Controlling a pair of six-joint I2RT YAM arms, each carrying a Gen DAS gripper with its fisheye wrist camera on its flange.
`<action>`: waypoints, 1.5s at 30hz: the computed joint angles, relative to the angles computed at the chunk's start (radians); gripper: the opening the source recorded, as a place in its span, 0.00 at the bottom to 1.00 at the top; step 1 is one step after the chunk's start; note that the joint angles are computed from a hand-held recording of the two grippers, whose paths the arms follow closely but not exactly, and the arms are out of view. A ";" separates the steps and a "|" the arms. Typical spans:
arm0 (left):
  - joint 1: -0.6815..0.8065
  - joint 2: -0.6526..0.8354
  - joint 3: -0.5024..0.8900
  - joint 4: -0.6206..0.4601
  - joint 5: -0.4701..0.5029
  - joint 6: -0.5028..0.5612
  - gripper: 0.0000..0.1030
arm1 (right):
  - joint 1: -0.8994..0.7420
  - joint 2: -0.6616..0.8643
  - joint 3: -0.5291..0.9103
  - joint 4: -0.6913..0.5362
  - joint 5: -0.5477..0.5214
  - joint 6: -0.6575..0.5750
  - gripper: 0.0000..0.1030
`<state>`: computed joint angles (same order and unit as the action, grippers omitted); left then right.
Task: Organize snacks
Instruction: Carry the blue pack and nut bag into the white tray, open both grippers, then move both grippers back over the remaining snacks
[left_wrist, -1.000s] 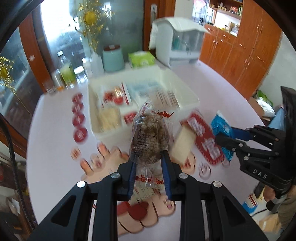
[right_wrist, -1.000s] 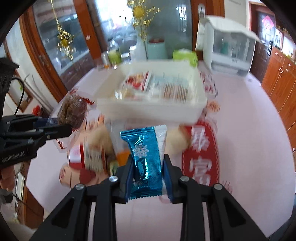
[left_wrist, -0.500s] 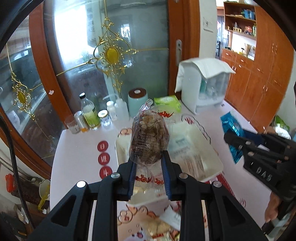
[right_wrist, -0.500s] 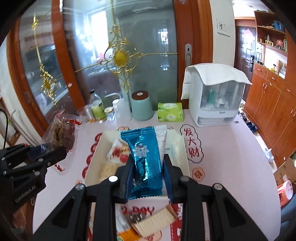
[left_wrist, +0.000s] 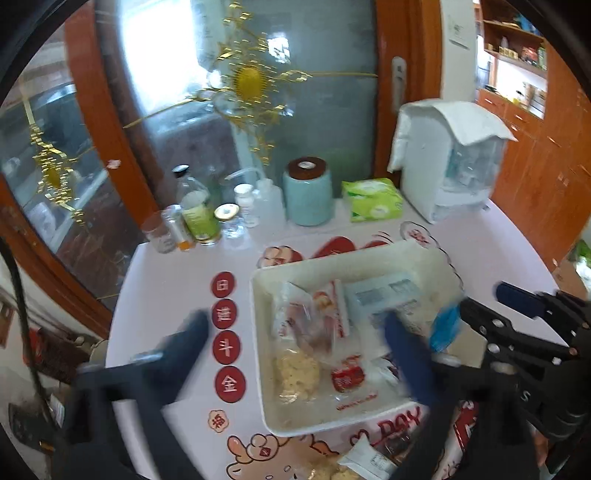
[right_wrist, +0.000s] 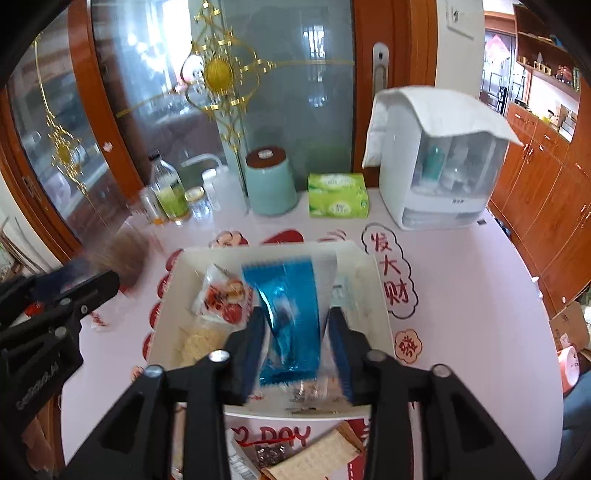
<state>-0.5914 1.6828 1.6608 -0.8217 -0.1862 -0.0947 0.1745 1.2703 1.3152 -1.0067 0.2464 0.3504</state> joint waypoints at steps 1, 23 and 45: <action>0.001 -0.016 -0.024 0.022 -0.004 -0.003 0.97 | 0.002 -0.005 -0.010 0.000 0.009 0.001 0.49; -0.111 -0.192 -0.217 -0.019 -0.094 -0.052 0.97 | 0.045 -0.234 -0.176 -0.050 0.024 0.039 0.57; -0.265 -0.449 -0.592 0.008 -0.188 -0.281 0.97 | 0.172 -0.642 -0.423 -0.233 0.091 0.217 0.56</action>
